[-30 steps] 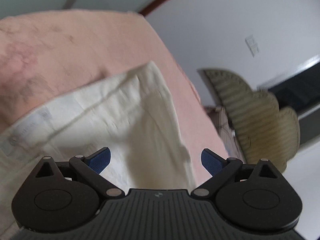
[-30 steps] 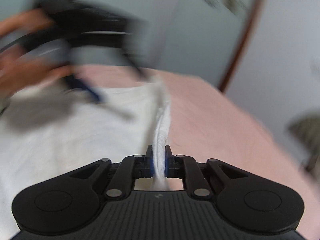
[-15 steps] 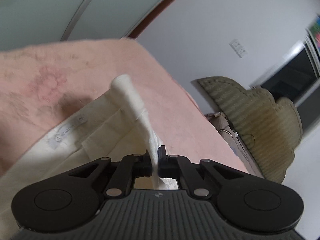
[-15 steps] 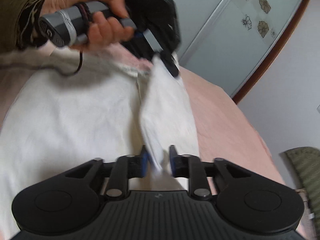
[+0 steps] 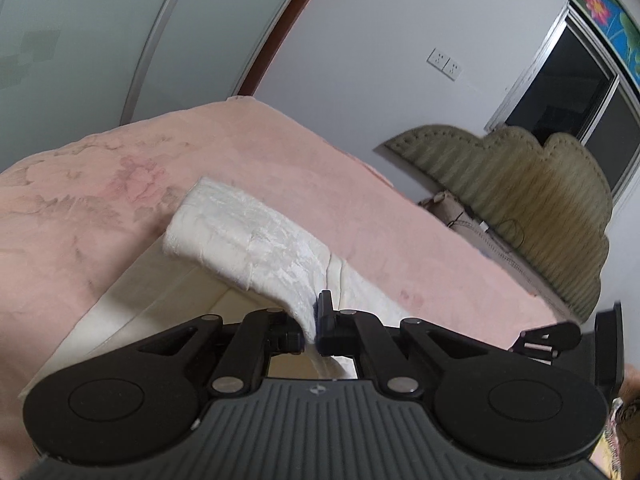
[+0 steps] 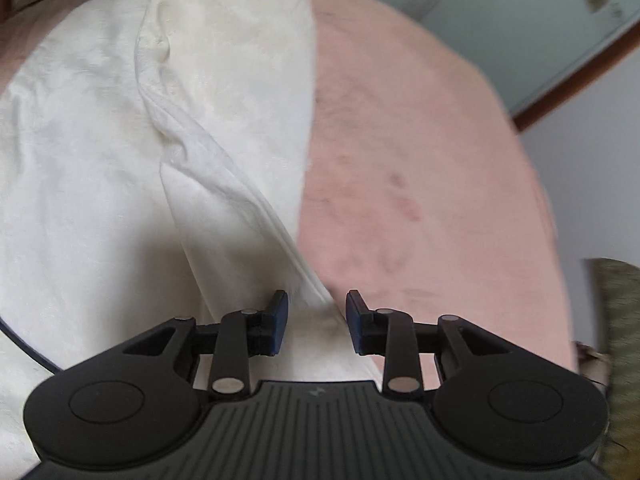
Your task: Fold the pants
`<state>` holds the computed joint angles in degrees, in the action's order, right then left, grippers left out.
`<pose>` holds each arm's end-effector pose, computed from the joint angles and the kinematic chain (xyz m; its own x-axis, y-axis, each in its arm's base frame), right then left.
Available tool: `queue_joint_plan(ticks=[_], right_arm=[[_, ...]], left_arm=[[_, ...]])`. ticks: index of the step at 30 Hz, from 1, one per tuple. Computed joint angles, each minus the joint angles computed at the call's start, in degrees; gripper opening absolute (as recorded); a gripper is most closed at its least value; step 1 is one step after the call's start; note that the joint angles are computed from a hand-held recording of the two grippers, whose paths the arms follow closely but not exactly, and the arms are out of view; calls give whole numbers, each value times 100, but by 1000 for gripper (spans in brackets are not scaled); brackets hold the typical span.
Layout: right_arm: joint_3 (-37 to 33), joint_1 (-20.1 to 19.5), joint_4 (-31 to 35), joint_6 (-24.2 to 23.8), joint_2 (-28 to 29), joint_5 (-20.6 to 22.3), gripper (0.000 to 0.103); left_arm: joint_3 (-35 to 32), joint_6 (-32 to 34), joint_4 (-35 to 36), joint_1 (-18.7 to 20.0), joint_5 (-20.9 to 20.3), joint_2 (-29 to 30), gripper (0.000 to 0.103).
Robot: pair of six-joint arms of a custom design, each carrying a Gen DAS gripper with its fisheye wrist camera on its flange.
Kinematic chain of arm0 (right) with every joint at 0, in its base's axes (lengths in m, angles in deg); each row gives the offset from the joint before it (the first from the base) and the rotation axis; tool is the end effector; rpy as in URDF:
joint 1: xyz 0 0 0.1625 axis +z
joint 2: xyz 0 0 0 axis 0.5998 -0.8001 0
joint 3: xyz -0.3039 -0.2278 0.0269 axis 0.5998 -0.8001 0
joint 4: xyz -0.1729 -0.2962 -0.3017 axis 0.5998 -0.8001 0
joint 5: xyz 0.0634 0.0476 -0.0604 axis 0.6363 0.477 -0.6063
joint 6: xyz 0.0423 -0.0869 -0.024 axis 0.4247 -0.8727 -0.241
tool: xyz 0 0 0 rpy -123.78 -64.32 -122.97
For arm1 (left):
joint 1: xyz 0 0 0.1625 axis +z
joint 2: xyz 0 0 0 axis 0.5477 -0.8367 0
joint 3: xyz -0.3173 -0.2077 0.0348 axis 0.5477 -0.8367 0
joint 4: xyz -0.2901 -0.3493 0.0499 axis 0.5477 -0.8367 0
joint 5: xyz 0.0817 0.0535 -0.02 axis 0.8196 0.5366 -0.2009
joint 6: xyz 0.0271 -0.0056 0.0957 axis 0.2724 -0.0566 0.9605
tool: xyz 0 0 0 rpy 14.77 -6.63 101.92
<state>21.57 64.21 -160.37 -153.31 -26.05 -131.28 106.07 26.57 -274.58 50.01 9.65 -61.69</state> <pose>0.2441 -0.7621 0.0305 0.2240 -0.9063 0.3585 -0.9180 -0.0727 0.3898 0.0942 -0.6390 0.2888 -0.9495 -0.1419 -0.2798 0.1778 0.4914 -0.8526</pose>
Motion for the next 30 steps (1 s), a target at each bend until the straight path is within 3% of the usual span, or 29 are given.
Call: queue_joint_plan(ticks=[2,3,6,8,11,14,17,19,21,30], right_arm=[[-107,38,191,509,52,-131,28],[-30,58,119,666,20,-173,13],[722,27,-711,471,-314,-179,5],[1448,3,-1463,364,-649,-144,4],[2434,3,-2202,569,-1188,68,4],[3391,-5,-2504,748,-1791,187,4],[4092,-26,-2180,1151,-2324,328,3],[4381,-74,-2165,1346,-2439,397,3],[4522,-130,-2659,1330,-2298,414,3],[5055,-351,-3217,1970,-2538,901,4]], left_arm=[[-49,-98,145,42,12,-10,4],[-44,-111,159,57,-13,-23,4],[8,-10,111,92,-49,-49,4],[137,102,20,83,-52,-134,4],[465,286,-64,57,-59,-398,4],[877,416,-62,24,22,-762,4],[1191,602,-65,39,178,-988,6],[1241,426,192,92,357,-1021,5],[1240,323,341,133,499,-971,5],[1295,569,-226,203,694,-734,13]])
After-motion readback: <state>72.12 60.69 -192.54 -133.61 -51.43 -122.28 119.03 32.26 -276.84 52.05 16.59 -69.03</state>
